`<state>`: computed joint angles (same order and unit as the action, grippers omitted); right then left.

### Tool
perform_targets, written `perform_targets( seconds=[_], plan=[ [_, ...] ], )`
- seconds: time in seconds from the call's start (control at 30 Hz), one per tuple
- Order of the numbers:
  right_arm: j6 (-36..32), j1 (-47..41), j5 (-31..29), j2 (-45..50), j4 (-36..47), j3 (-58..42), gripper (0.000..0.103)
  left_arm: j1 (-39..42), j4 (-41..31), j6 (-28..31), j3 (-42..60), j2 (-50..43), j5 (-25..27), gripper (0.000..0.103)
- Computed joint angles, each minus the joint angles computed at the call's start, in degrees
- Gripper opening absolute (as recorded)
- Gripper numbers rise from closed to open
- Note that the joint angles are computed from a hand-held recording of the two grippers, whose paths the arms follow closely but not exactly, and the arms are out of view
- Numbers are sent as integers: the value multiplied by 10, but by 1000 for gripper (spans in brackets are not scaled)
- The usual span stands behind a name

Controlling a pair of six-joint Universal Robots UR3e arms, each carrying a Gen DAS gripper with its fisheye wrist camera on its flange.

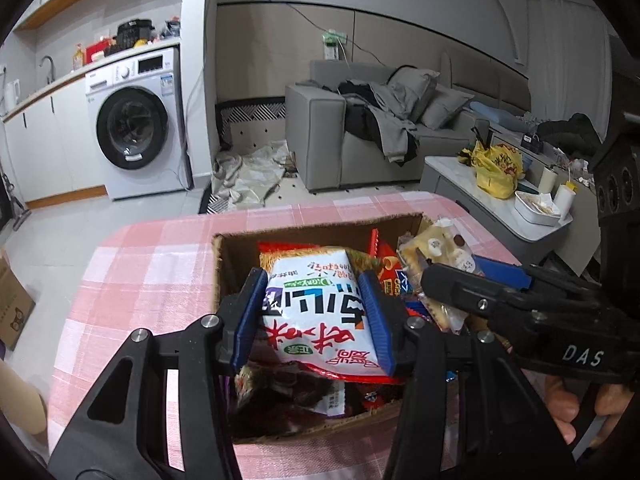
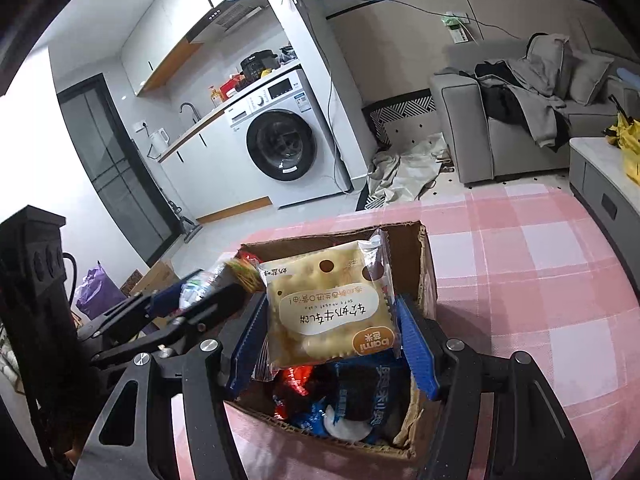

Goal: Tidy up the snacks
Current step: 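Carry both packets into the cardboard box and open both grippers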

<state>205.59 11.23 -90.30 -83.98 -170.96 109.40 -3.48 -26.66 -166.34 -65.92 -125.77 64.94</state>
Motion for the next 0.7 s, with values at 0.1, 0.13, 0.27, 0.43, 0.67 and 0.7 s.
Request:
perform_targets(
  seconds=[0.1,0.13,0.27,0.43,0.67,0.7],
  plan=[
    [1,-6,9,0,-3,4,65,-11,10,-2,19,-23,11,45],
    [1,-8,10,2,-5,4,65,-14,15,-3,18,-25,14,45],
    [-3,-4,5,14,-4,-7,65,-30,17,-5,31,-46,32,45],
    [-14,-4,4,19,-1,-12,68,-28,-6,-18,60,-76,24,45],
    [-20,-10,15,-7,-15,17,79,-13,-7,-19,27,-48,-4,65],
    [-20,-10,15,-15,-18,24,83,-12,-1,-20,13,-37,-2,79]
  ],
)
